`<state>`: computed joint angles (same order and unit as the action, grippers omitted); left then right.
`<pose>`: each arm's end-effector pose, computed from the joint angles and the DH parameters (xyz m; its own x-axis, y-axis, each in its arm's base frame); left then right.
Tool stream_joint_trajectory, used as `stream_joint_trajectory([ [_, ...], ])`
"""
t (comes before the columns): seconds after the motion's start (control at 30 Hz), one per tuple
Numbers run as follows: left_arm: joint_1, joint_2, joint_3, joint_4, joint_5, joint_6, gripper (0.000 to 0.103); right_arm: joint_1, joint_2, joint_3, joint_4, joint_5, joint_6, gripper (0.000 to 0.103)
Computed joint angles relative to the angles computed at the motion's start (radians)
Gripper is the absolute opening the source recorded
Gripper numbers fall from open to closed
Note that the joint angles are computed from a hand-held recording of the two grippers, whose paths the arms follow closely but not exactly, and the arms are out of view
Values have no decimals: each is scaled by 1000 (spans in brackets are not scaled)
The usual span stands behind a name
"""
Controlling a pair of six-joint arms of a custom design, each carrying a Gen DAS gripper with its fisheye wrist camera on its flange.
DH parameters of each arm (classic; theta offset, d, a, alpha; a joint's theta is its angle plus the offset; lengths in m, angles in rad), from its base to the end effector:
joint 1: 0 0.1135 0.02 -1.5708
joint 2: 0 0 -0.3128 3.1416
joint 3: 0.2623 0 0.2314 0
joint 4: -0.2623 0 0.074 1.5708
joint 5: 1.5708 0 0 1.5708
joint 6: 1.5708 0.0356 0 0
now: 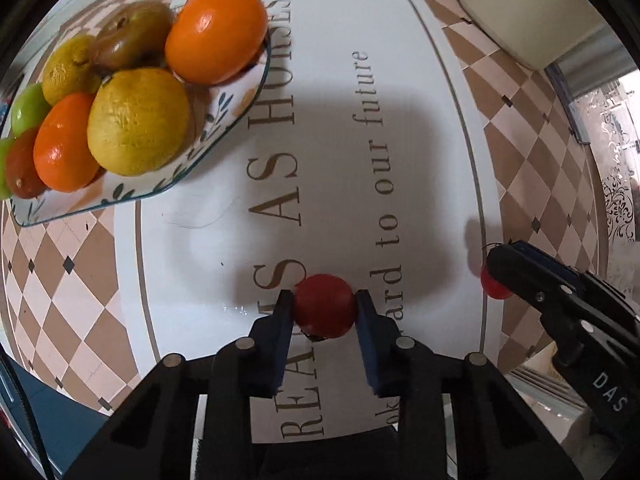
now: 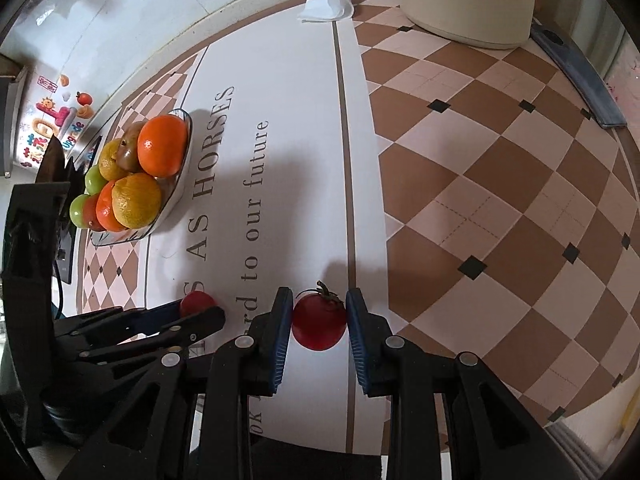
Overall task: Organize fruits
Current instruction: 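Grasp the other cherry tomato with the left tool while the right tool holds its tomato, then lower both cherry tomatoes onto the plate and open both tools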
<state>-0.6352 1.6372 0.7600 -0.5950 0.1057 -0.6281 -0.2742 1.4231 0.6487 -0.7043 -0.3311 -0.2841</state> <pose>0.1914 -0.1457 0.1833 -0.9998 0.0110 -0.0180 0.0135 0.9897 -0.1428 0.1818 -0.0391 0.2023 -0.9838 0.0014 -0.1790 -0.0505 0.9572 0.2849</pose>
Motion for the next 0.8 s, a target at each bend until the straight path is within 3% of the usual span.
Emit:
stream_joint_trajectory([
  [0.23, 69, -107, -9, -49, 20, 4, 27, -8, -47, 25, -47, -35, -6, 30],
  [0.43, 349, -301, 10, -204, 115, 114, 27, 55, -100, 62, -102, -100, 48, 30],
  [0.6, 719, -367, 70, -357, 242, 308, 27, 295, -132, 81, -70, -136, 238, 30],
  [0.73, 1035, -303, 125, -424, 302, 521, 27, 573, -108, 100, 42, -123, 463, 30],
  [0.8, 1120, -250, 135, -420, 311, 570, 27, 699, -83, 109, 112, -91, 563, 30],
])
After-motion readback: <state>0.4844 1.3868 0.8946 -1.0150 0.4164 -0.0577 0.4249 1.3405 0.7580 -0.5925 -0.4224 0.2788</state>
